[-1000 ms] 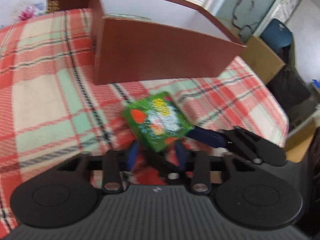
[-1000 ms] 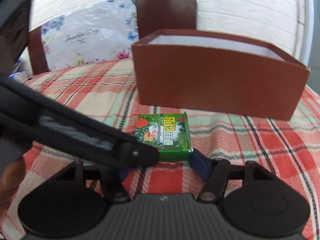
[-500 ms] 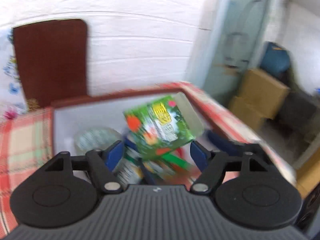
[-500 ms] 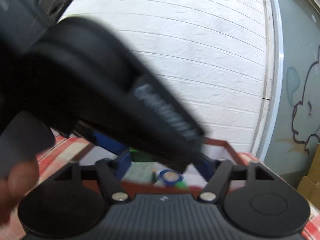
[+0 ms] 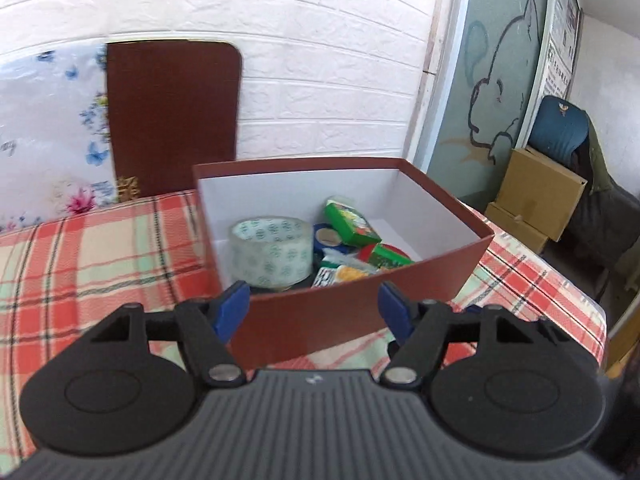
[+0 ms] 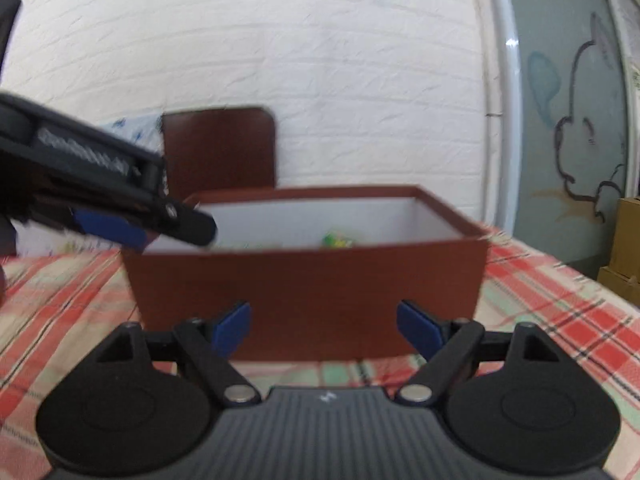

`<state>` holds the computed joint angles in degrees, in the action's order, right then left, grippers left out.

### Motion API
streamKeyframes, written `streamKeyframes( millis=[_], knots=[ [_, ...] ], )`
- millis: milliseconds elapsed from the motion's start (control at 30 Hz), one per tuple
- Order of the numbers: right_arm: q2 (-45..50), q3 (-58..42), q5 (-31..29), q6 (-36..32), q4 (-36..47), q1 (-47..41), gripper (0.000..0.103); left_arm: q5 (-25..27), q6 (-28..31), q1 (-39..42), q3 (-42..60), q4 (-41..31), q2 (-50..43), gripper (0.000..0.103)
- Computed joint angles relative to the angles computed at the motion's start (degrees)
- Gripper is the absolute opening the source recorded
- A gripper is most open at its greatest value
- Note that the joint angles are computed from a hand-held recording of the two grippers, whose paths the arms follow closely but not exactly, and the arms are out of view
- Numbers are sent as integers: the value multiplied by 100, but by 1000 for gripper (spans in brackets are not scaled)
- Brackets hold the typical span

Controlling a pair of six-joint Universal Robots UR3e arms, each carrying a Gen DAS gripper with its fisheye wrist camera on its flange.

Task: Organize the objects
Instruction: 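Drop the green snack box into the brown box with the left tool, then move the left tool to the cotton swab bag and grasp it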

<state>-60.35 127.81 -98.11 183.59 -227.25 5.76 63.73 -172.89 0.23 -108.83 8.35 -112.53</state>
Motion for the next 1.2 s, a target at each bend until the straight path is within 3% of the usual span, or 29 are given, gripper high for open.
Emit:
streamKeyframes(
  millis=[100, 167, 300, 400, 533, 700, 767, 833, 900, 1000, 1100, 1200],
  knots=[
    [-29, 170, 414, -20, 26, -55, 83, -21, 144, 685, -1111, 469, 724, 73],
    [-1, -27, 225, 69, 296, 332, 84, 50, 193, 1321, -1849, 766, 1190, 74],
    [37, -282, 407, 110, 820, 651, 84, 354, 264, 2904, -2850, 1059, 1794, 78],
    [160, -555, 315, -44, 1086, 1005, 85, 740, 26, 3850, -2660, 766, 1685, 84],
    [324, -920, 155, -258, 1480, 1292, 86, 200, -284, 4673, -1882, -147, 1194, 85],
    [278, -1021, 147, -171, 1811, 1261, 86, 72, -390, 4410, -1012, -633, 275, 85],
    [232, -1006, 228, -31, 1953, 1185, 86, 101, -282, 4035, -788, -800, 11, 74],
    [229, -1019, 290, 76, 2056, 1125, 86, 314, 18, 3544, -723, -592, -111, 70],
    [234, -997, 372, 101, 2068, 1062, 86, -271, 237, 3338, -762, -898, -31, 70],
    [258, -991, 393, 92, 2060, 1051, 86, -496, 526, 2732, -1104, -950, 236, 70],
    [274, -941, 405, 48, 1925, 1052, 86, -1138, 779, 2370, -1600, -1373, 661, 70],
    [177, -805, 553, -47, 1822, 986, 86, -1143, 1019, 2060, -2057, -1452, 1065, 71]
  ],
)
